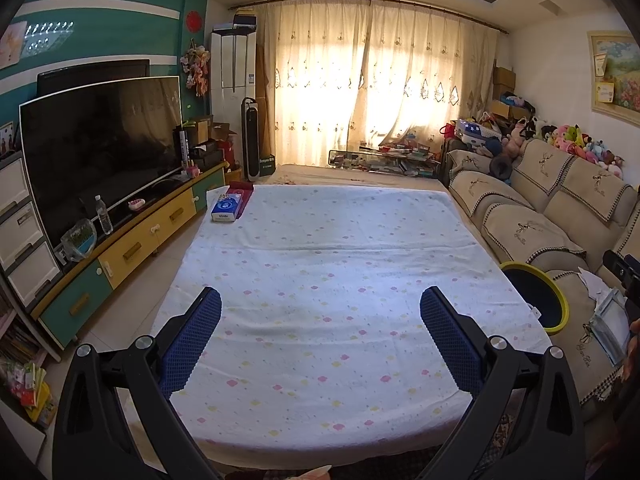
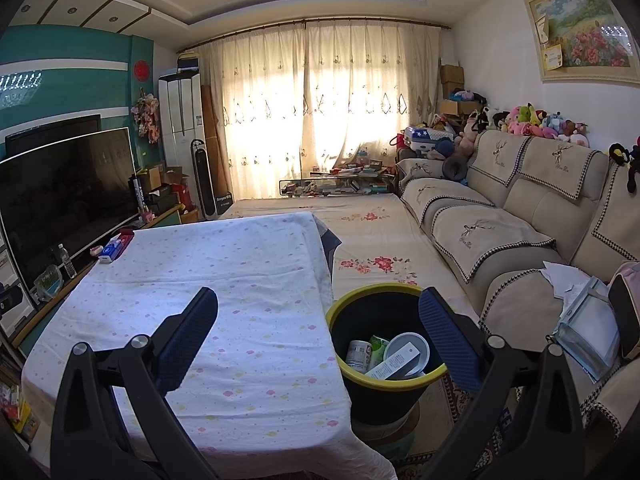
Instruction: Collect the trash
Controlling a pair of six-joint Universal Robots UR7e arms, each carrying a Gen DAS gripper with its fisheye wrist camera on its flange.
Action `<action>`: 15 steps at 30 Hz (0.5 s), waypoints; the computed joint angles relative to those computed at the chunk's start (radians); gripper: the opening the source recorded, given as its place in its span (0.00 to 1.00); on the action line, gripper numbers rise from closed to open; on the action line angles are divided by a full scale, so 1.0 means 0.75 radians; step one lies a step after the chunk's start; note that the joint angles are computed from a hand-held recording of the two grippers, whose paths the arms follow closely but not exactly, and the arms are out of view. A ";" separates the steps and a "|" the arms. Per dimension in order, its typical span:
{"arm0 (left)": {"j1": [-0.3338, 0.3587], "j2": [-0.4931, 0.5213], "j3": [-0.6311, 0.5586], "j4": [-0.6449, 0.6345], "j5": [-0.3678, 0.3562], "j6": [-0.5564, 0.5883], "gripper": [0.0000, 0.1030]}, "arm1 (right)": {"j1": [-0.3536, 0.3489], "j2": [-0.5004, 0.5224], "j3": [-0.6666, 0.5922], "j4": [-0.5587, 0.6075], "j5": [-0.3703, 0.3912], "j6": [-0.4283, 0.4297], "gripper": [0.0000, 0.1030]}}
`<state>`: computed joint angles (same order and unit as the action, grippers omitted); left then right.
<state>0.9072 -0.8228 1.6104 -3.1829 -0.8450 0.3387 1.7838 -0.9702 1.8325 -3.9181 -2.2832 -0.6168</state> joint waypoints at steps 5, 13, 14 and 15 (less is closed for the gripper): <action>0.005 0.002 -0.001 0.015 -0.007 -0.011 0.95 | -0.002 0.002 0.003 -0.001 0.001 0.004 0.93; 0.009 0.005 -0.002 0.020 -0.012 -0.015 0.95 | -0.002 0.004 0.002 -0.001 -0.001 0.006 0.93; 0.009 0.006 -0.001 0.020 -0.013 -0.016 0.95 | -0.002 0.004 0.002 0.000 -0.003 0.006 0.93; 0.009 0.006 0.000 0.021 -0.014 -0.018 0.95 | -0.002 0.004 0.002 0.001 -0.001 0.006 0.93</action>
